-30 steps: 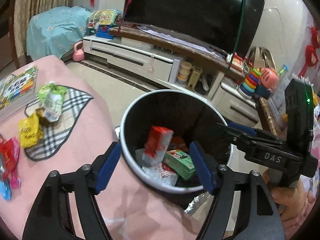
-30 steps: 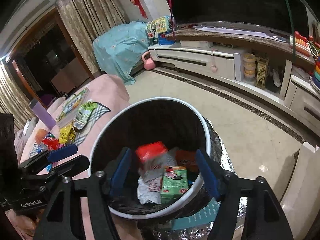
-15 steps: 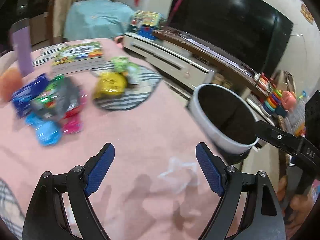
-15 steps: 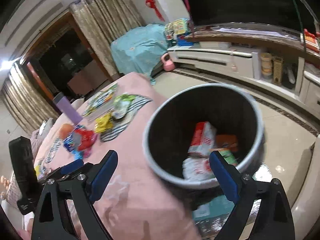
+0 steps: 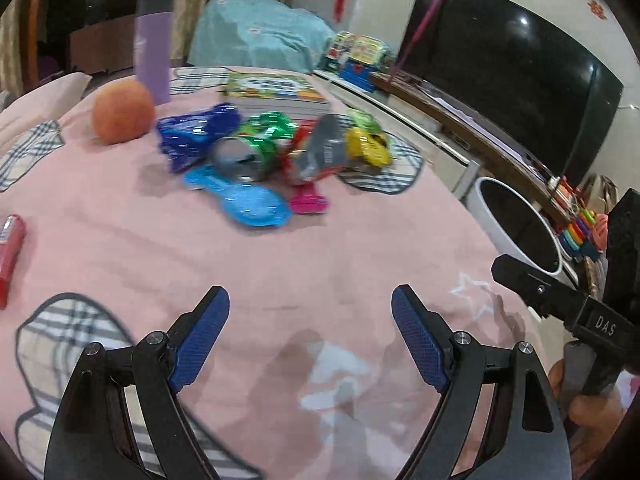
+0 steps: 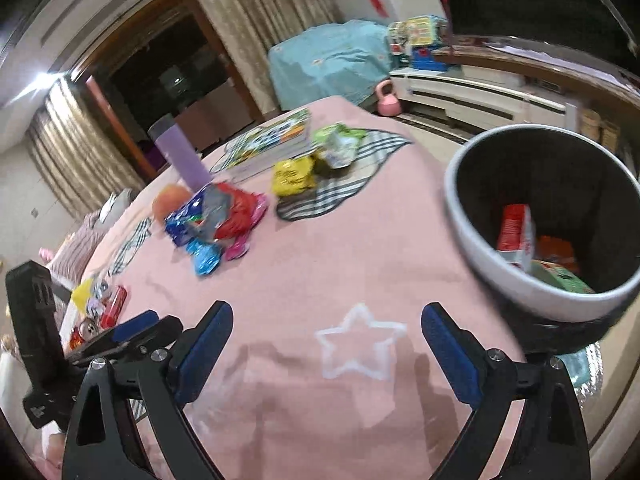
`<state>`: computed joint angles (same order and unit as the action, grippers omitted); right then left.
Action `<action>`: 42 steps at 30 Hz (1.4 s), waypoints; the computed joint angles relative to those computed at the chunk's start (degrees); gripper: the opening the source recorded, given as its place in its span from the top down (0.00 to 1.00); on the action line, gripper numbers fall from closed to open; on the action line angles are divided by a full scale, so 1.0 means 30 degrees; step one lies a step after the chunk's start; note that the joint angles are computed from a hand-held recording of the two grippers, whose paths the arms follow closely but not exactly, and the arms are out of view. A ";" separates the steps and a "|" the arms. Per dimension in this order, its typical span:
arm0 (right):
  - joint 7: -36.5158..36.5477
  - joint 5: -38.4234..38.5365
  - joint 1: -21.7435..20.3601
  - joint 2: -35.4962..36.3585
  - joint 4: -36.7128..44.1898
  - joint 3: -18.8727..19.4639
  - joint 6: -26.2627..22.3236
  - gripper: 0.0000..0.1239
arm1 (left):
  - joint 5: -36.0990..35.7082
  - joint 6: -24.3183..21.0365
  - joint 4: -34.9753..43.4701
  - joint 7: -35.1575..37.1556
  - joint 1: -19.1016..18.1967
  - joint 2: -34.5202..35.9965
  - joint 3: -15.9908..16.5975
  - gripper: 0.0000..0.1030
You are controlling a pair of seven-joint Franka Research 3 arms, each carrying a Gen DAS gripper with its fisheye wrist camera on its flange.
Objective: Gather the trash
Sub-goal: 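Move both open tools back over the wrapper pile on the table, then grasp the blue Ampo wrapper with left tool while right tool grasps the red chip bag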
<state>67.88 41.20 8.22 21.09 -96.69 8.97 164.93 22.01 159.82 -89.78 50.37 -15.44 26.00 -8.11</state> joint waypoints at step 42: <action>0.5869 -0.6351 0.2504 0.9861 1.5340 -0.0880 -0.4993 0.63 | -0.2373 -0.3712 1.0746 0.2903 0.1963 0.6579 0.0409 0.47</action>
<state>85.49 22.14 15.73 50.68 -50.67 6.33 149.95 14.89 148.68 -57.54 59.08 -9.55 45.74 -6.88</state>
